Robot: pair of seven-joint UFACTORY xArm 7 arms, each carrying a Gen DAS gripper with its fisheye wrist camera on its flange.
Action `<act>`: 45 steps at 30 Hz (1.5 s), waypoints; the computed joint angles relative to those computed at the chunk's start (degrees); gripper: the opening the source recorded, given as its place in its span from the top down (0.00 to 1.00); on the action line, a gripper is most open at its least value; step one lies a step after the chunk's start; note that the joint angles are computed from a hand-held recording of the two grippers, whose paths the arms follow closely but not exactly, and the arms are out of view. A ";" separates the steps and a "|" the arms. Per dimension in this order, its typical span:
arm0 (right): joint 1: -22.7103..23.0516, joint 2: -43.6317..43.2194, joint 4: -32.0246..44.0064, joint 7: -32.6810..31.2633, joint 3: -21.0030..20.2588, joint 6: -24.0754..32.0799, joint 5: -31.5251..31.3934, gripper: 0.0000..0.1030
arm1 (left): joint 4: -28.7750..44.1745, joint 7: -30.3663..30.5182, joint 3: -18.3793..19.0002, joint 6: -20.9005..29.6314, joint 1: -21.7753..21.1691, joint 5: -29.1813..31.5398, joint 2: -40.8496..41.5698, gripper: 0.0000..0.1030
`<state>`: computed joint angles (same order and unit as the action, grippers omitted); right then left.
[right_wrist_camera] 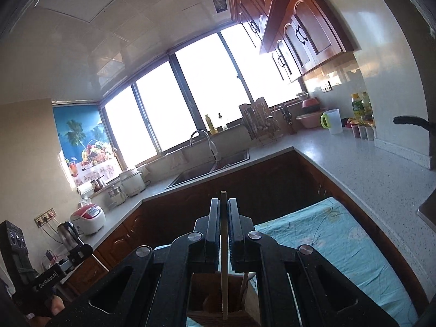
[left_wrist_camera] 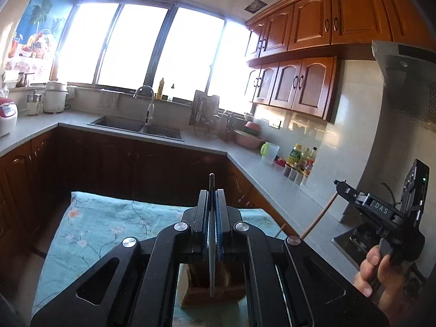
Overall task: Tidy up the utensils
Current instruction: 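Lower both held chopsticks down into the caddy slots, then open both tools to release the chopsticks in the caddy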
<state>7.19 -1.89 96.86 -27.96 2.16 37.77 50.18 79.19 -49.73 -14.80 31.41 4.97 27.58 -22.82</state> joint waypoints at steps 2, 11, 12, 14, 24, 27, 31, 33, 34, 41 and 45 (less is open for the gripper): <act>0.37 1.28 0.84 -0.60 0.58 -1.45 -0.54 0.95 | -0.02 -1.86 -0.01 -1.79 1.18 1.02 1.23 0.96; 1.49 1.73 -5.73 -3.80 2.40 -8.55 0.29 0.95 | -7.13 -10.65 -0.33 -5.66 3.72 5.42 1.51 0.96; 1.67 1.48 -6.91 -4.37 2.47 -9.24 0.79 0.95 | -8.10 -11.19 -0.31 -6.30 3.74 5.77 1.42 0.96; 1.94 1.30 -8.52 -5.14 2.42 -9.58 1.59 0.95 | -9.30 -11.59 -0.33 -6.50 3.53 6.02 1.57 0.96; 2.06 1.74 -11.94 -3.71 2.38 -7.44 -0.75 0.95 | -9.42 -10.40 0.16 -3.73 0.63 6.58 4.19 0.95; 1.83 1.73 -11.42 -3.50 2.14 -6.06 -0.64 0.95 | -9.06 -10.05 0.99 -3.32 -0.42 6.22 4.35 0.95; 1.84 1.93 -10.94 -2.73 2.31 -5.83 -1.74 0.94 | -8.52 -10.10 1.31 -2.43 -1.01 6.39 4.62 0.95; 1.79 1.93 -10.80 -2.48 2.29 -5.54 -1.87 0.94 | -8.29 -9.95 1.63 -2.23 -1.29 6.26 4.82 0.95; 1.79 1.99 -10.71 -2.30 2.32 -5.41 -2.01 0.91 | -8.01 -9.86 1.84 -2.13 -1.53 5.89 5.01 0.95; 1.18 0.67 -11.93 -5.84 1.88 -5.69 3.44 0.37 | -9.66 -9.75 2.05 -2.21 -1.71 4.07 2.41 0.55; 1.41 -2.32 -14.44 -10.22 0.38 -7.16 9.51 0.14 | -11.84 -12.16 0.78 -0.86 -0.36 4.27 -1.18 0.36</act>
